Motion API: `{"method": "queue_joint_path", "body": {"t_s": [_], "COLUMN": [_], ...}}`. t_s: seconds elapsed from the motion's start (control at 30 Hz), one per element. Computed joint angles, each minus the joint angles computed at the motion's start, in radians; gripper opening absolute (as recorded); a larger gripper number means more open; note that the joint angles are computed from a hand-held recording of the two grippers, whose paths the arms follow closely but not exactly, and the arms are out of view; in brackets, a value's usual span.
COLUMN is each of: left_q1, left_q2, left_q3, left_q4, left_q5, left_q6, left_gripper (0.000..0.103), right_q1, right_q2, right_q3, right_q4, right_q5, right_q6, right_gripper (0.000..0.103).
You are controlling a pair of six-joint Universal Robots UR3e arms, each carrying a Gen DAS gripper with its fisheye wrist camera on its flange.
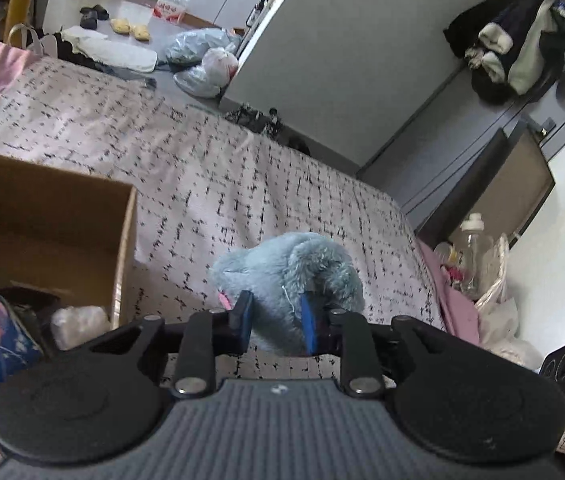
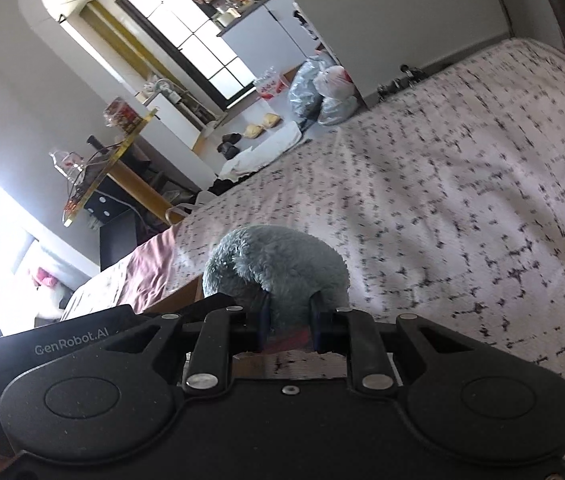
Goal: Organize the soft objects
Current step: 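Carry the grey plush ball into the box and open both grippers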
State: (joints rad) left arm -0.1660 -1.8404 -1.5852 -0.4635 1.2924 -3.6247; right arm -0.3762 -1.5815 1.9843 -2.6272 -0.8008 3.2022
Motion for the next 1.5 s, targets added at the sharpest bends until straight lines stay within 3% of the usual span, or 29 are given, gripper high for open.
{"method": "queue_joint_path", "body": {"t_s": [0.6, 0.87, 1.17, 1.5], "left_q1": [0.202, 0.334, 0.443, 0.452], "left_q2": [0.209, 0.26, 0.216, 0.14], "left_q3": [-0.203, -0.305, -0.348, -0.339], "left_q4": [0.023, 0.032, 0.007, 0.048], "left_q5": [-0.007, -0.089, -0.144, -0.154], "left_q6": [-0.06, -0.092, -0.083, -0.069], "left_gripper": [0.024, 0.024, 0.024, 0.024], "right_q1": [0.293, 0.407, 0.527, 0.571], "right_q2": [0.194, 0.3, 0.455, 0.515], "right_q3": [-0.239, -0.387, -0.564, -0.661], "right_q4": [-0.089, -0.037, 0.039, 0.118], "right_q5": [-0.119, -0.189, -0.298, -0.375], "right_q6": [0.166, 0.17, 0.165, 0.139], "right_gripper": [0.02, 0.02, 0.02, 0.02]}}
